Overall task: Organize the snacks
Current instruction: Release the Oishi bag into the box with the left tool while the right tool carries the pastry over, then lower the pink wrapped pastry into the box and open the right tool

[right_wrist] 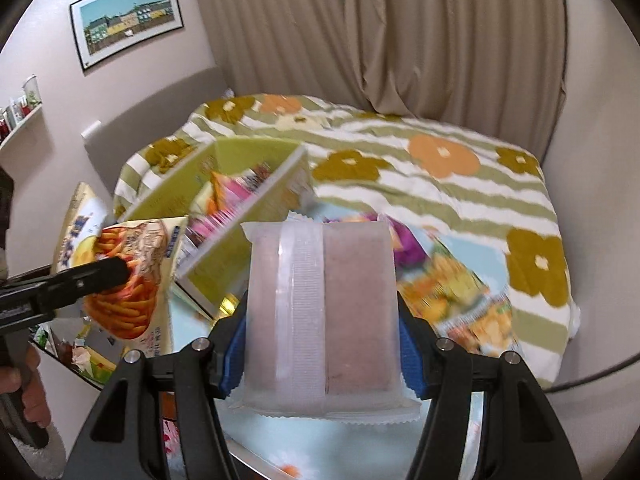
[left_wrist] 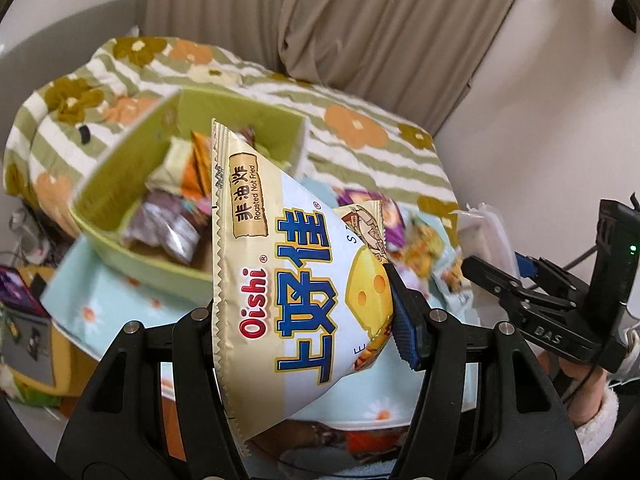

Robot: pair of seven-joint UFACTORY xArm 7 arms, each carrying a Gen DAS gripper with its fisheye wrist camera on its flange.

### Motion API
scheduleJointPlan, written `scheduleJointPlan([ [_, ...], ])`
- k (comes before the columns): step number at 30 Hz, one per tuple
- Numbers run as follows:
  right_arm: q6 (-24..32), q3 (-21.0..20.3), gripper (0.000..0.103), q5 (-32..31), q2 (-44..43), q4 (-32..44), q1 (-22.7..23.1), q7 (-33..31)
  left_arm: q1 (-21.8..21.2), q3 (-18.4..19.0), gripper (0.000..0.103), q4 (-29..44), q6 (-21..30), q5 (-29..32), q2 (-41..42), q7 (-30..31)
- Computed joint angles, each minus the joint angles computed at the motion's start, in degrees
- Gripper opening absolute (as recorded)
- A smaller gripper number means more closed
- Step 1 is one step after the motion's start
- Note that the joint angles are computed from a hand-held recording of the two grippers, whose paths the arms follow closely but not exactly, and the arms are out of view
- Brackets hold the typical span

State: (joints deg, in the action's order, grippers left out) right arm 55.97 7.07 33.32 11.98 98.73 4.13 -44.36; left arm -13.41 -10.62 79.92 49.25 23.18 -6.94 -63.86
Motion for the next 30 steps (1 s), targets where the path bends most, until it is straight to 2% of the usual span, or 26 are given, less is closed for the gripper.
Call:
scheduleJointPlan([
  [4,-1.43,1.58,0.058,-1.75,0.89,2.63,3.44,4.76,2.45,3.2,0.057,-2.3,-1.72,-3.89,-2.64,7.55],
  [11,-4.41,3.36,0.058,-10.9,6.52,9.48,11.3,16.38,7.92,9.16,0.057,-4.79,-4.8,-15.46,-3.78,23.89],
  [17,-3.06,3.04,0.058,-19.73,13.78,18.51,17.69,27.74,11.89,13.34,0.057,-3.17,-5.55,-28.12,0.72,39.4],
  [22,-0.64,1.96,0.058,-25.1,18.39,24.47,21.22,35.63,15.05,13.97,0.057,0.93,-3.28,-36.54,6.26,49.97],
  [25,0.19,1.12,0.058,-27.76,19.84,26.13,22.92,39.94,16.63,13.56,0.077,2.97,-1.44,-38.99,8.94,53.41],
  [26,0.45,0.87,0.058,-28.43,20.02,26.22,23.34,41.46,16.95,13.35,0.088,3.12,-1.3,-38.73,9.25,53.67],
  [27,1.36,0.82,0.058,-29.09,21.17,28.06,23.78,42.42,17.13,13.15,0.094,2.76,-1.75,-37.83,9.21,53.58],
  [30,1.87,0.61,0.058,-30.57,21.14,27.7,24.39,43.95,17.51,12.79,0.094,1.02,-2.38,-37.21,8.19,54.44],
])
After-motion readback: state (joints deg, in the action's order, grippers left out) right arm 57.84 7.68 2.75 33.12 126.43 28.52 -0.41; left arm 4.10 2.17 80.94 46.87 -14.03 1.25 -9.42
